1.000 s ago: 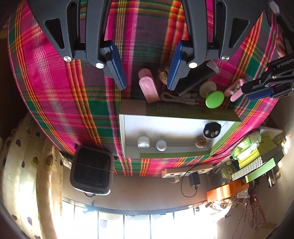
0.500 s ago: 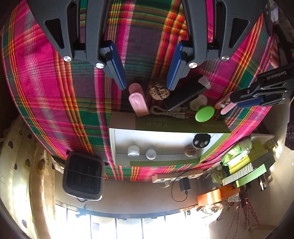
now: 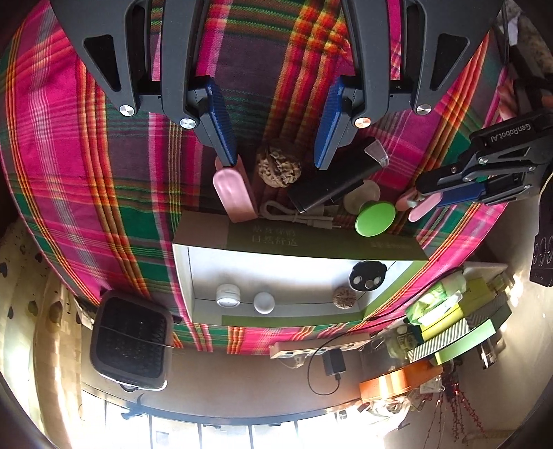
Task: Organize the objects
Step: 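Move the right tool to the walnut while the left tool approaches the pink eraser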
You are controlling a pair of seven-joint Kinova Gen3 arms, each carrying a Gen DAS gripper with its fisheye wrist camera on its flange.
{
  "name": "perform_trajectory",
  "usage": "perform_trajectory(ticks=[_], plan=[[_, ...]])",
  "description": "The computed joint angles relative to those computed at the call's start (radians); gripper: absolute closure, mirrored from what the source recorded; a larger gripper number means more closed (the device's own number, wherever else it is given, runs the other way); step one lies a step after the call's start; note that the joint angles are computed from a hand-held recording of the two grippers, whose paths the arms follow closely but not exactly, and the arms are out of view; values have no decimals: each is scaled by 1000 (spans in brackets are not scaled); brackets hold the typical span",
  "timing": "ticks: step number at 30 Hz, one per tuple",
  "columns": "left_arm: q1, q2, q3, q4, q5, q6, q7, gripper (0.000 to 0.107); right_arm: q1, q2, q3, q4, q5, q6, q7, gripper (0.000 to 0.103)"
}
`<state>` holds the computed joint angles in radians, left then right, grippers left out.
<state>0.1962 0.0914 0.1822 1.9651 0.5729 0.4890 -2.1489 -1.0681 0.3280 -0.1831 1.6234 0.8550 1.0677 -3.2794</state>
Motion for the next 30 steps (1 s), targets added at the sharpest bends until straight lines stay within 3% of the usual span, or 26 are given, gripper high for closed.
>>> perform_trajectory(ticks=[8,13,18,25,30], plan=[[-4,6,2,0,15,-10,-17,71,27,-15,0,21,-13,-42,-5,62],[3,8,5,-2,-8,-18,4,71,22,19,-1,-36,-36,17,85,63],[8,8,6,-4,-24,-21,21,71,14,30,12,-54,-48,32,113,73],[19,11,8,-8,-64,-35,61,71,4,33,21,-58,-55,39,115,73],[28,12,7,-9,-102,-46,108,85,2,33,21,-59,-55,41,112,74]])
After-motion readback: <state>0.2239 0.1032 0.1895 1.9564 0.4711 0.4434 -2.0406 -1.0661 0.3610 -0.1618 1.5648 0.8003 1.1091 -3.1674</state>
